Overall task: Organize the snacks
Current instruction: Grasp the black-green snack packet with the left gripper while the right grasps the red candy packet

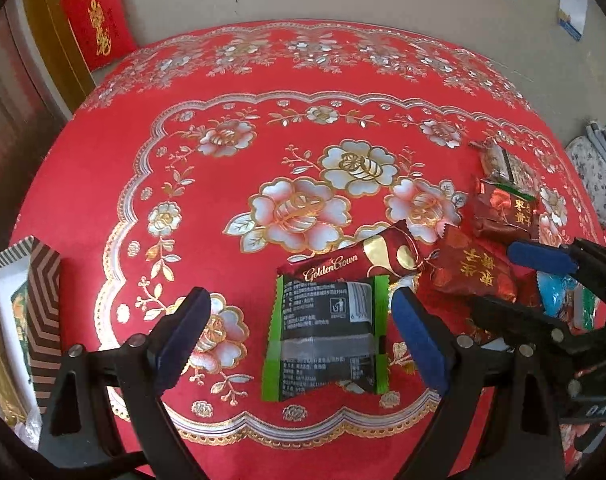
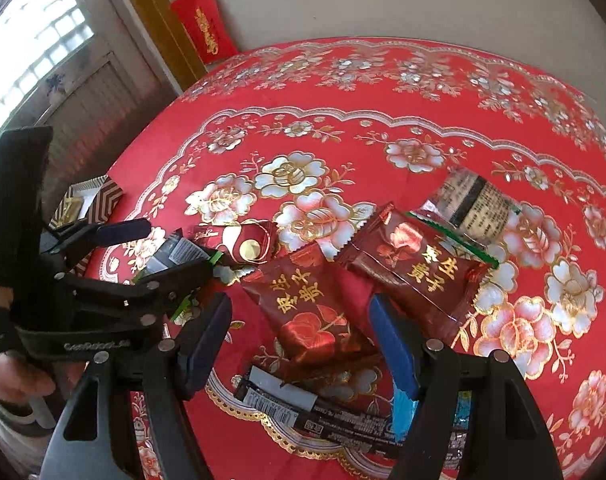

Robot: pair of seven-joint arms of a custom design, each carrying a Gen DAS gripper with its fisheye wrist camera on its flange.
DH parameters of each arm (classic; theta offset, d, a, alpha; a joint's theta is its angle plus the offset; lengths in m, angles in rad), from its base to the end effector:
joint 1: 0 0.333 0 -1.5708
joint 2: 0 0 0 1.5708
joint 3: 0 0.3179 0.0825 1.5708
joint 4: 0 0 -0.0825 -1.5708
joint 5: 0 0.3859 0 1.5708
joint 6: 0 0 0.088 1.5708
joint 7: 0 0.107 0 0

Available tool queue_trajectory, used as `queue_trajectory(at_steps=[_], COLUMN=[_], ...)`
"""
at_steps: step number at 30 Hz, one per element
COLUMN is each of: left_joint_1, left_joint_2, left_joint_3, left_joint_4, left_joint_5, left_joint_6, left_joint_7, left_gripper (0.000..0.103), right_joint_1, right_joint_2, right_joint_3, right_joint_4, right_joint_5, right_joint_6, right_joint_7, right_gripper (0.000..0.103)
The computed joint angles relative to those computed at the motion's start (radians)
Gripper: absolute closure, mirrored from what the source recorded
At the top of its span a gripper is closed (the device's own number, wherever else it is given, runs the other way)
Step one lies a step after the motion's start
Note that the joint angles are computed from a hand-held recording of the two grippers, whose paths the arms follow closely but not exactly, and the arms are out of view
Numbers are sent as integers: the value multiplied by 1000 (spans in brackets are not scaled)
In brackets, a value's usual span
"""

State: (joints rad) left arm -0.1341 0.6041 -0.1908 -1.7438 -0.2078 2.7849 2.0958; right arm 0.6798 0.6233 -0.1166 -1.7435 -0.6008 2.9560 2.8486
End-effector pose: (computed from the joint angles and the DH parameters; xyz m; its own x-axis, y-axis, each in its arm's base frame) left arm 0.6775 -0.1996 0.2809 -0.5799 -0.8144 0.0217 -0.7261 0.5046 -0.4670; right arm 0.5698 0.4181 0.2765 -0.0317 -0.9674 -0.2513 -0.8193 0.1691 -0.5478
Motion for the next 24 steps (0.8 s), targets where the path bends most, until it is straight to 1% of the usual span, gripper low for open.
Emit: queue_trajectory(at_steps=[4,6,7,8,9,10,11,12,13,15,16,17,18,20,21,24], left_joint_1=[-7,-13,-22,-16,-18,-22,-11,4,8,21,12,21,41,53,71,76], left_joint_2=[6,9,9,8,7,6,5,3,-1,-10,-15,-17,-20,-28,-36,-62], left_joint_3=[8,14,24,17,19,24,11,-4,-7,-21,-10,-19,-39,-50,-66,-72], left_joint_4=[0,1,-1,-6,-11,-17,-25,-31,-43,-63,-73,-77,-85,-97,-111,-157], left_joint_5=[10,17,26,24,27,33,27,16,11,-1,5,-1,-15,-34,-53,-75], left_joint_6=[10,15,25,33,38,48,60,62,76,102,115,118,120,122,125,170], left_joint_7=[-4,-10,-20,-14,-16,-20,-7,6,11,33,31,41,63,76,91,111], left_gripper=[11,11,11,11,13,14,21,30,32,52,55,55,57,58,59,61], right_joint_1=[7,27,27,21,9,5,24,34,47,43,50,59,65,79,81,96], right_joint_2=[21,28,34,41,53,57,66,72,72,66,63,62,60,58,56,56], right_joint_3=[5,-13,-9,3,28,36,26,22,11,13,6,-2,-7,-14,-11,-4], right_joint_4=[41,56,68,83,104,115,136,151,153,137,132,127,122,117,114,126], right_joint_5=[-12,-38,-44,-43,-35,-32,-44,-53,-73,-88,-101,-119,-135,-162,-172,-201], right_joint_6=[-60,-80,-96,-118,-150,-168,-221,-258,-271,-248,-249,-245,-241,-244,-244,-283], right_joint_7=[-33,-20,-29,-45,-83,-98,-101,-99,-80,-45,-21,5,30,80,96,129], right_gripper=[31,31,32,32,32,36,41,58,64,64,65,65,67,68,68,68])
